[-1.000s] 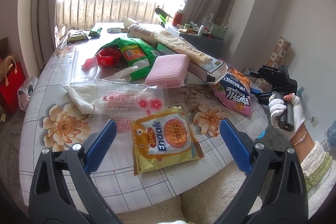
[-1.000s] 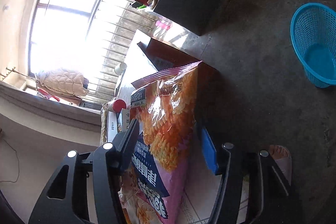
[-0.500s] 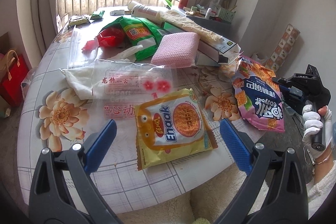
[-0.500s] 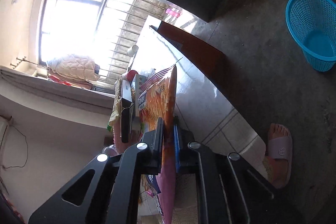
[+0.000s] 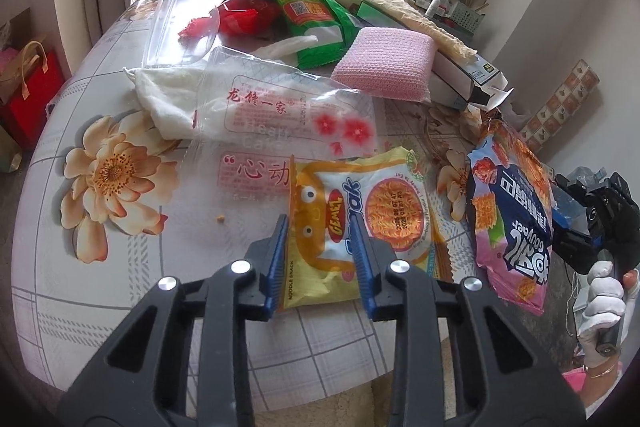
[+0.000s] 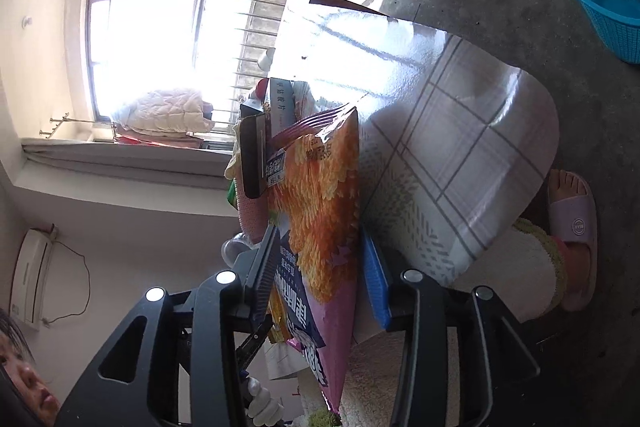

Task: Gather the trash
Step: 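Grasp the pink chip bag with the right tool while the left tool grasps the yellow Enaak packet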

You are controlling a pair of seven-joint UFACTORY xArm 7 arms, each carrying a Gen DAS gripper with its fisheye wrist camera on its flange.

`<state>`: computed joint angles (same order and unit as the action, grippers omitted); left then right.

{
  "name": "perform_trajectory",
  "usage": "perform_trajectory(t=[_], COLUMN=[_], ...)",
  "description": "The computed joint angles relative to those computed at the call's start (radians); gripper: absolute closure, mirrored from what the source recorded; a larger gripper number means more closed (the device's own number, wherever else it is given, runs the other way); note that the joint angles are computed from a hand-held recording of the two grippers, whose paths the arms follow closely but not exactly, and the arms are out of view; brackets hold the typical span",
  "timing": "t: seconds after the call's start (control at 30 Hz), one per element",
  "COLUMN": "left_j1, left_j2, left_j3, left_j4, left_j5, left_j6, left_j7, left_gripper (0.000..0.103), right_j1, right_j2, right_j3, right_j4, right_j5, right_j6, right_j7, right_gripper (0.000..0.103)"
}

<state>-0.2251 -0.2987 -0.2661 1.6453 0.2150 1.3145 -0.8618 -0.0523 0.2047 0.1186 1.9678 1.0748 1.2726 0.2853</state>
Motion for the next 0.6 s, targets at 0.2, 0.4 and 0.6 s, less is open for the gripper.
perform_trajectory(t=[0.2,0.4,0.6], left_j1=[-0.001,-0.010,-0.026], left_j2=[-0.003,-0.004,0.063], left_j3=[-0.024,-0.065,-0.123], left_j4=[0.005,0.054,0.201], left_j5=[0.044,0.107,0.190], left_j6=[0.001,0.021,0.038], left_j7=[-0.020,-0.015,0.014], left_gripper=[0.097,0.099,0.099], right_j1=[0.021,-0.001,-0.054], right_j2=[0.016,-0.004,-0.109], right_j3=[0.011,0.006,-0.050], right_j4=[0.034,-0.006,-0.129], right_j5=[-0.050,-0.021,0.091], right_j6=[0.039,0.049,0.036], right_j7=[0.025,0.031,-0.060], right_gripper=[0.081,0.096,0.098])
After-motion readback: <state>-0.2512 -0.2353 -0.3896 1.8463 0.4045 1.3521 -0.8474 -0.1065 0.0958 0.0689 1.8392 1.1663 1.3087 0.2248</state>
